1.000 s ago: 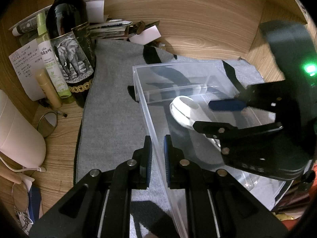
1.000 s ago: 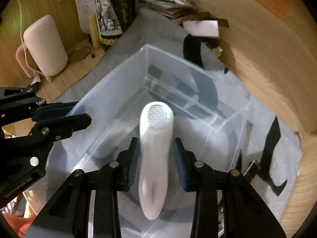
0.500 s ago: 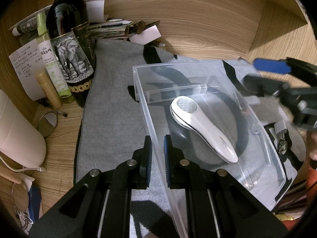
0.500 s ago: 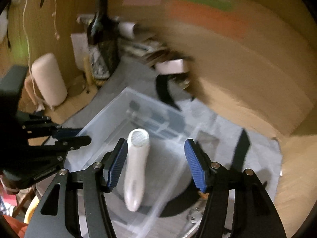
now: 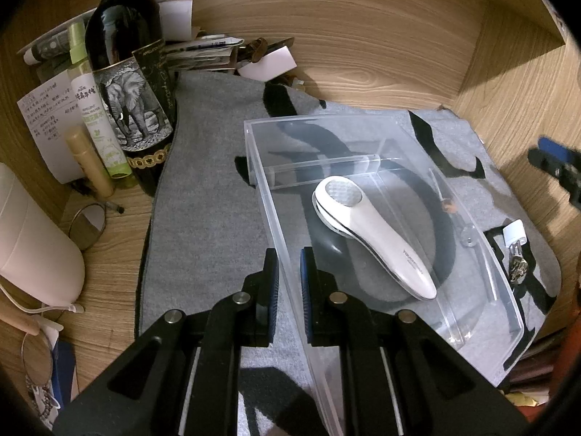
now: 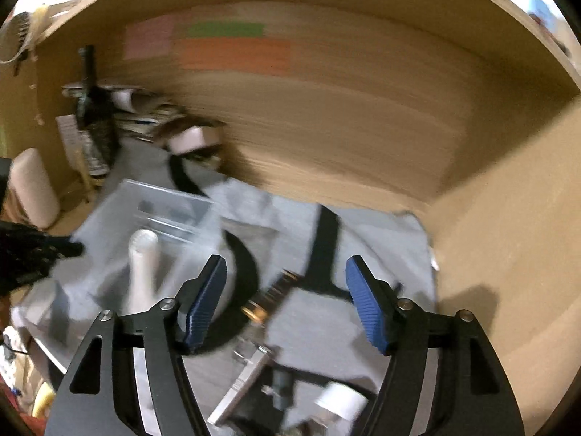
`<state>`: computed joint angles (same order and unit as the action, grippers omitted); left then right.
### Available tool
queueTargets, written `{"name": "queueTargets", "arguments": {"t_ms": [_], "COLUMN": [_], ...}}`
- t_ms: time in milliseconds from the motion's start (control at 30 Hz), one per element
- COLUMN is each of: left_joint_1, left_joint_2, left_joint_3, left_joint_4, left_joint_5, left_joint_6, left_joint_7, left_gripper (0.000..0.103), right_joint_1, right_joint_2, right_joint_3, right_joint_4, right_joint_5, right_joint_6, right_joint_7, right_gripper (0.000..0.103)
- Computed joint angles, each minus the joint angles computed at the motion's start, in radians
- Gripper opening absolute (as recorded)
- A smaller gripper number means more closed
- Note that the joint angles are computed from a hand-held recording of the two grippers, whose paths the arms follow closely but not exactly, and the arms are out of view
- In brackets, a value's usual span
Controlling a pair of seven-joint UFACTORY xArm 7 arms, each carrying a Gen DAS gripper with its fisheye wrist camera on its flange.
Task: Organize rigid objects
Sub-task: 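Grasp the small white plug with the right gripper, then carry the white plug into the clear box and release it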
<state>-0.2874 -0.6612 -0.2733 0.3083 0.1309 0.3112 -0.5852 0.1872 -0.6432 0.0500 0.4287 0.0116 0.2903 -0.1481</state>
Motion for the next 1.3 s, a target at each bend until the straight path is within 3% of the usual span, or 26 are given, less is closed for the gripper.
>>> {"name": "queueTargets", "arguments": {"t_ms": [133,300,467,633,733,767,1100,1300], "left_joint_1": [0.002,0.003,0.008,0.02,0.015,0.013,0.009,0.007], "left_joint_2": [-0.003,-0.007,-0.016,-0.018,-0.017,-0.017,-0.018,-0.017], "left_joint_3": [-0.001,-0.002,-0.016,-0.035,-0.029,-0.028,-0.024,-0.021], "left_joint_4": [-0.002,-0.006,-0.004,0.001,0.0,0.001,0.002,0.001], "left_joint_5": [0.003,0.005,0.012,0.029,0.029,0.029,0.034,0.031], "left_joint_6": [0.0,0.003,0.018,0.029,0.027,0.027,0.03,0.027], "left_joint_7": [-0.001,-0.003,-0.017,-0.042,-0.049,-0.051,-0.056,-0.059], "left_gripper": [0.011,0.011,0.011,0.011,0.011,0.011,0.011,0.011], "right_joint_1": [-0.068,-0.092,-0.131,-0.084,-0.074,-0.064,-0.053,0.013], "right_joint_2": [-0.043,-0.033,0.017,0.047,0.055,0.049,0.01,-0.015], "right_joint_3": [-0.009,-0.058,-0.061,-0.139,-0.147,-0.156,-0.13,-0.141], "right_joint_4": [-0.06,-0.1,-0.121,-0.124,-0.125,-0.124,-0.113,-0.072], "right_joint_5": [-0.011,0.013,0.011,0.085,0.122,0.137,0.165,0.196], "right_joint_6": [0.025,0.068,0.078,0.105,0.095,0.102,0.074,0.054], "right_joint_7": [0.034,0.041,0.047,-0.018,-0.042,-0.058,-0.092,-0.125], "right_gripper": [0.066,0.066,0.066,0.066,0.052,0.043,0.043,0.043]}}
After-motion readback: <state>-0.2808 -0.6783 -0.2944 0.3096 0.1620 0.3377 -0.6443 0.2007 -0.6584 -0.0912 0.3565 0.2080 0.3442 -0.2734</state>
